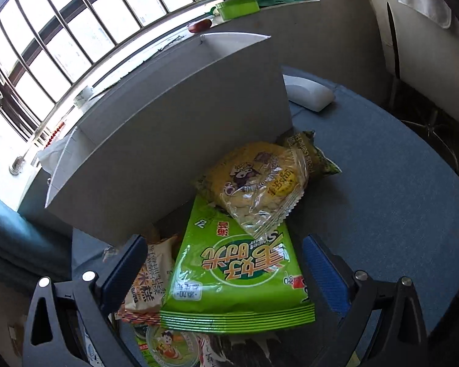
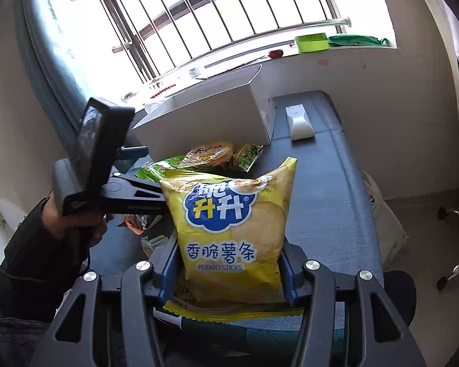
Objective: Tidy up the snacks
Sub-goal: 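Carry potato-stick bag to the box with right gripper while left gripper drops green seaweed pack in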
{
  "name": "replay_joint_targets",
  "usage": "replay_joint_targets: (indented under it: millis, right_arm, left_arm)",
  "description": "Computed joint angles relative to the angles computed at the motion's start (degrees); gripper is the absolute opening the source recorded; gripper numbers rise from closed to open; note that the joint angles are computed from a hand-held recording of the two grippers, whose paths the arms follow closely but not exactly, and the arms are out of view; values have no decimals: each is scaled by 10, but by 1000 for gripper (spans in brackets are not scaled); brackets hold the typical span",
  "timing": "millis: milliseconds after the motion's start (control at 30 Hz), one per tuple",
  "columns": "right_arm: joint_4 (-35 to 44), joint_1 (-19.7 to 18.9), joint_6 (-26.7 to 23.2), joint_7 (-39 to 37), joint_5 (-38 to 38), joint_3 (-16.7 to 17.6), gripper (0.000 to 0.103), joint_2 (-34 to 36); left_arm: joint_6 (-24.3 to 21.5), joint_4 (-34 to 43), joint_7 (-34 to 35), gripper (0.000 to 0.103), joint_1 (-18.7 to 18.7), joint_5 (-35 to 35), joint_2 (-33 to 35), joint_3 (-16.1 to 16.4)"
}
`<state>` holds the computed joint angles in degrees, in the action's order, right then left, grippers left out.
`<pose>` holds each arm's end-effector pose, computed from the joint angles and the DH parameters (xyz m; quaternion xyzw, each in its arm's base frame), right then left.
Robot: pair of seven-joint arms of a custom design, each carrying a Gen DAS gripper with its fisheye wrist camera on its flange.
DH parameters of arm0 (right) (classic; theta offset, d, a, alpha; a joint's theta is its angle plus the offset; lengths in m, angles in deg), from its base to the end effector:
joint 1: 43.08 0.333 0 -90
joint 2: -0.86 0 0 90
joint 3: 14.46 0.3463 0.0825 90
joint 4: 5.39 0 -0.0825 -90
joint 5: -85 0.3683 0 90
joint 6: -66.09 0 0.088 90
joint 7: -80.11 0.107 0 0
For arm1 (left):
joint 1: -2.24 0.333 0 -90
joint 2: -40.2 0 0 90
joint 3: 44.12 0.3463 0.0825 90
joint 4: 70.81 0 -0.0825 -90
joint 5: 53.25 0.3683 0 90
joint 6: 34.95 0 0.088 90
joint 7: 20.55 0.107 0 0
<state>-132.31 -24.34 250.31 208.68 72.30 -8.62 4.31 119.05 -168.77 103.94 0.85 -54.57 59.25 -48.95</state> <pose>0.5137 0.2568 0.5045 -0.6249 0.6364 -0.1435 0.4289 0.6879 -0.0662 0.5078 -0.4087 0.8554 -0.1804 0.2622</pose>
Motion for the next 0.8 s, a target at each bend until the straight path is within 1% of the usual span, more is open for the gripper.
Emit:
replay_joint_targets:
  millis: [33,67,100,167,233,300,333,367,433,500,567,633,667,700,733,800]
  right_arm:
    - [0,0,0,0,0,0,58,1]
    - [-1,-16,1,-23,25,20,58,2]
    - [-1,-33,1,-50,55,42,58,3]
    - [0,-29,2,-56,62,41,58,6]
    - [2,-38,0,-77,80,55,58,8]
    - [6,-35,-2,-85,87,56,58,11]
    - [8,-52,-2,-106,110,77,58,14]
    - [10,-56,-2,-115,119,84,58,16]
    - [16,-54,-5,-125,127,87,58,20]
    - [26,-71,-8,-153,152,112,58,28]
    - [39,-64,-7,-155,153,106,58,36]
    - [59,-92,-6,-179,177,140,58,48]
    - [73,-92,-6,-179,177,139,58,55]
    - [90,-78,-9,-170,167,123,58,63]
    - [109,-62,-13,-160,153,103,58,71]
    - [157,-19,-27,-129,115,49,58,92]
  left_arm:
    - [-30,19,13,91,10,-20,8,-10]
    - [-62,40,18,74,17,-34,17,-13]
    - [-83,54,19,73,23,-49,22,-16]
    - [-88,51,54,73,46,-99,14,-33]
    - [-73,30,85,73,61,-139,-5,-40]
    - [-58,6,119,73,78,-185,-29,-45]
    - [-57,-4,137,73,87,-212,-40,-47]
    - [-56,-15,167,73,99,-251,-53,-52]
    - [-55,-37,219,73,118,-329,-79,-53]
    - [-64,-54,276,73,137,-429,-103,-49]
    - [-76,-60,318,73,148,-518,-117,-37]
    - [-53,-66,342,73,143,-580,-125,-26]
    - [-49,-62,350,73,141,-605,-123,-20]
    - [-49,-53,350,73,140,-624,-118,-16]
    - [-52,-40,342,73,140,-637,-110,-12]
    - [-58,-1,330,73,142,-658,-86,-10]
